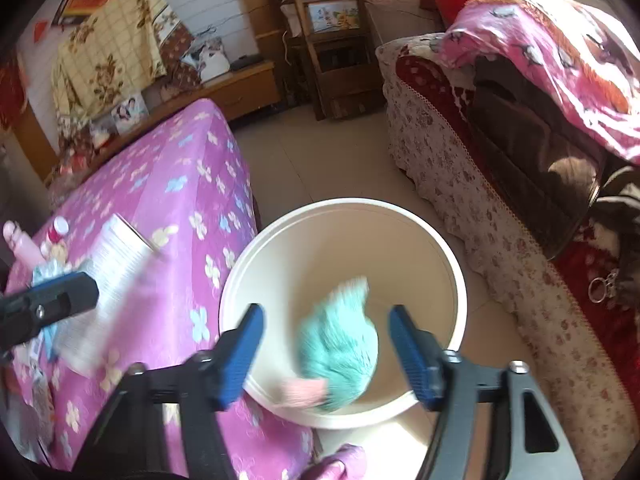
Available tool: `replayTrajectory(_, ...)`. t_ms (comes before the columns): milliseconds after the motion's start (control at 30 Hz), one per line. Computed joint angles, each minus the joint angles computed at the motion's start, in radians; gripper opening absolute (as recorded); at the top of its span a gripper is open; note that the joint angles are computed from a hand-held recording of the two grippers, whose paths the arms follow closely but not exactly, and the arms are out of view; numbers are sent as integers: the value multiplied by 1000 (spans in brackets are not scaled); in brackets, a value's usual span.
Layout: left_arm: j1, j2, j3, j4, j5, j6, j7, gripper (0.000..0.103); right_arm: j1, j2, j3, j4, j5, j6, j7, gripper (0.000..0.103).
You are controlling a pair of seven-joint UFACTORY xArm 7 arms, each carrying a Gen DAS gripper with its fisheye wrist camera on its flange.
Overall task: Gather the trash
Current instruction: 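Open both tools over the white bin to drop the box and cloth, then move both tools back over the trash pile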
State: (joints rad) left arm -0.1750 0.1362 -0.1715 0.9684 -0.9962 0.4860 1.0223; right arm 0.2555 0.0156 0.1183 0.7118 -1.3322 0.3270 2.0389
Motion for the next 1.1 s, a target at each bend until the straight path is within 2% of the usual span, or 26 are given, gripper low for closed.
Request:
replayTrajectory(67, 4, 3, -1, 5, -19, 20, -4, 77, -11, 9, -12, 5, -63, -46, 74, 77)
replayTrajectory(167, -3, -16, 0, -16, -12, -10, 1, 77, -14, 20, -15, 6, -102, -72, 122, 77)
replayTrajectory(367, -22, -59, 10, -80, 26, -121, -17, 77, 9, 47, -9, 11, -54, -75, 67, 77)
replayTrajectory(433, -22, -69, 14, -92, 27, -139, -9, 77, 24, 40, -2, 11, -7, -46, 21, 77)
replayTrajectory(533, -22, -91, 24, -113, 15, -158, 6, 77, 41, 21, 7, 10, 6, -20, 12, 77)
replayTrajectory(633, -28, -118, 32, -139, -2, -201, 24, 77, 61, 8, 27, 19, 69, 24, -58, 77)
replayTrajectory(767, -39, -154, 50, -169, -47, -236, 81, 77, 90, -6, 51, 37, 112, 78, -90, 77)
replayTrajectory(1000, -60, -228, 105, -216, -151, -260, 197, 77, 142, -8, 88, 93, 140, 159, -115, 77)
replayTrajectory(1100, -60, -251, 130, -228, -164, -257, 218, 77, 168, 4, 99, 132, 159, 191, -144, 77)
